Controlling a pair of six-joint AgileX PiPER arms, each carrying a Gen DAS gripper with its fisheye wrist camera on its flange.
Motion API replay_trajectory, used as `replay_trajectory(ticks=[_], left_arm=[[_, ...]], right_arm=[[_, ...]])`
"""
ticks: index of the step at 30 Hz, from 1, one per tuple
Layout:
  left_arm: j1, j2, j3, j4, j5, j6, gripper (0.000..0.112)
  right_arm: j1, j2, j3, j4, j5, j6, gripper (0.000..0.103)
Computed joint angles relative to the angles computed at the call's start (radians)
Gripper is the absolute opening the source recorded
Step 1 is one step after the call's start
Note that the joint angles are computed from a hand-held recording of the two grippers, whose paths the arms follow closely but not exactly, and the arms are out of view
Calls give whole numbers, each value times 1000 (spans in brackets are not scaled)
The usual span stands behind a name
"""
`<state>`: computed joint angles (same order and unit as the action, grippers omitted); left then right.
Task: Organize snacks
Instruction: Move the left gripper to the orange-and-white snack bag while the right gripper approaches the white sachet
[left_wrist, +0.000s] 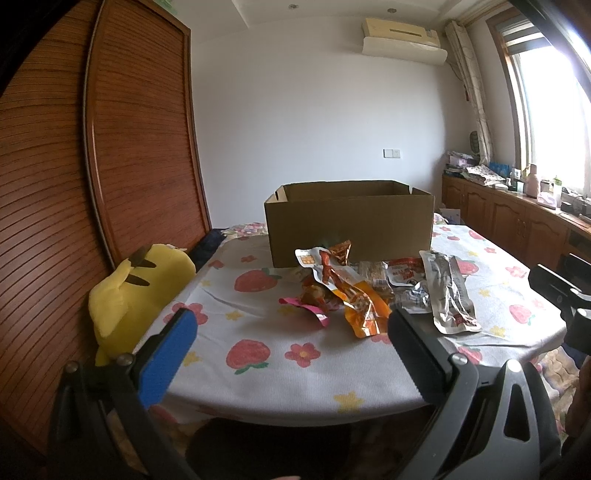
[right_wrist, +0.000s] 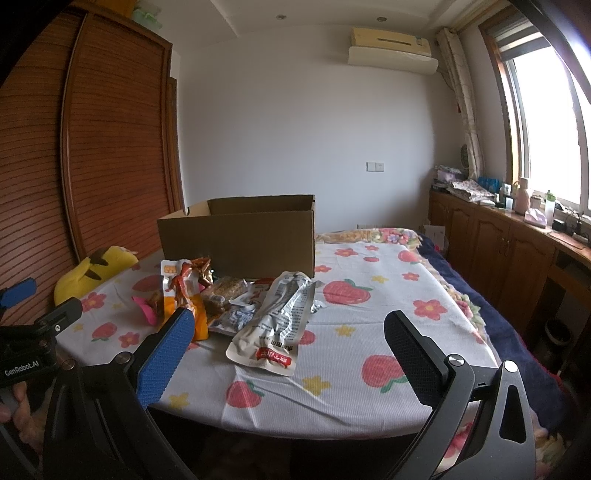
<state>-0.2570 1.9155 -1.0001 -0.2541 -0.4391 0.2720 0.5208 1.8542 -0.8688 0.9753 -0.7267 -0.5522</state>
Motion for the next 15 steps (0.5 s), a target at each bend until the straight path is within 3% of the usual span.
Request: replay_trajectory(ticks=[4,11,15], left_arm=[[-8,9,-2,5,16,-3,103],[4,86,-161,56,173,-33,103],[11,140,-277,100,278,-57,103]], right_arm=[[-22,30,-22,-50,38,26,103],[-85,30,-82,-103,159,5,103],[-147,47,-135,-187,272,37,103]])
